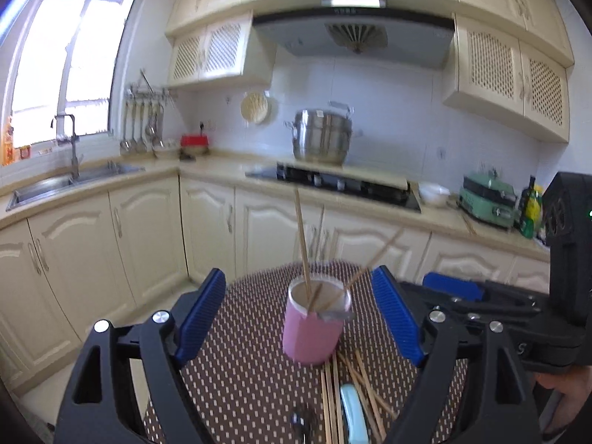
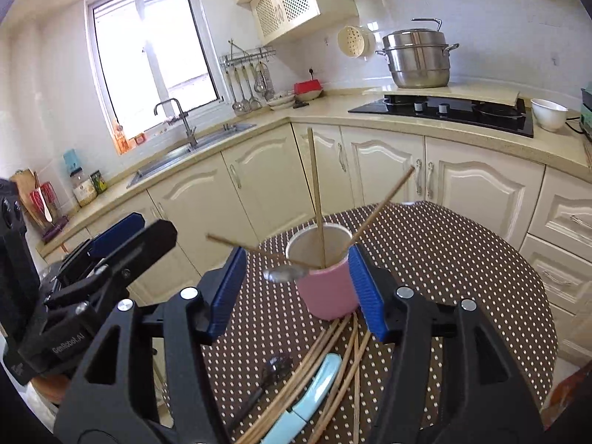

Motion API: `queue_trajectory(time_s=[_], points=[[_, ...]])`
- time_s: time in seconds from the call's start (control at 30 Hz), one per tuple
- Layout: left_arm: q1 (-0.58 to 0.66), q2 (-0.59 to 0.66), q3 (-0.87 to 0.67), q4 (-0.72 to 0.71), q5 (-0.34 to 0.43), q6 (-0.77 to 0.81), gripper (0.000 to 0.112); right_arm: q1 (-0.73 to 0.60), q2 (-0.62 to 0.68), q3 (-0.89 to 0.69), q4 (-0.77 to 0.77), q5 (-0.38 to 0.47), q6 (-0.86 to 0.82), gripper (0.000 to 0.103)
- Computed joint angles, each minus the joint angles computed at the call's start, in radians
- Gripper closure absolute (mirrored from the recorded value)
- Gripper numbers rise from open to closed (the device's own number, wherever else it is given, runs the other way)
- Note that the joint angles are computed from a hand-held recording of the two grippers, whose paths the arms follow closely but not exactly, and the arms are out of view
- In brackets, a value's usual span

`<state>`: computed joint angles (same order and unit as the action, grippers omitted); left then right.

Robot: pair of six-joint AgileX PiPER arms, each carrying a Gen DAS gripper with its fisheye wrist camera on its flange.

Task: Organize utensils
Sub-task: 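Lower the spoon into the pink cup and open the right tool, then grasp the black spork with the left tool while the right tool grasps a wooden chopstick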

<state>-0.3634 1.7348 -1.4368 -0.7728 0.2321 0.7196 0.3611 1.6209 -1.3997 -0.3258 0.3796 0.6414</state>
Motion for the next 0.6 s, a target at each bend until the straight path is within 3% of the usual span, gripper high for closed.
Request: queue_trajectory(time_s=[0.1, 0.3, 0.43, 0.5, 0.6], points=[[0.024, 0.046, -0.046, 0.174, 0.156, -0.161, 0.032, 0.006, -0.008, 0.038, -0.004, 0.015, 0.004, 0.046], [0.045, 0.213, -0.216, 0.378, 0.51, -0.309, 0.032, 0.005, -0.007, 0.1, 0.048, 0.063, -0.045, 0.045], [0.051, 0.297, -0.245, 0.419, 0.591, -0.34, 0.037, -0.014, 0.022, 0.102, 0.123, 0.118, -0.125, 0.044], [0.052, 0.343, -0.287, 0.42, 0.644, -0.345, 0.053, -0.023, 0.039, 0.1, 0.15, 0.141, -0.155, 0.044], [0.056, 0.394, -0.337, 0.413, 0.694, -0.363, 0.065, -0.041, 0.067, 0.089, 0.209, 0.172, -0.21, 0.044]])
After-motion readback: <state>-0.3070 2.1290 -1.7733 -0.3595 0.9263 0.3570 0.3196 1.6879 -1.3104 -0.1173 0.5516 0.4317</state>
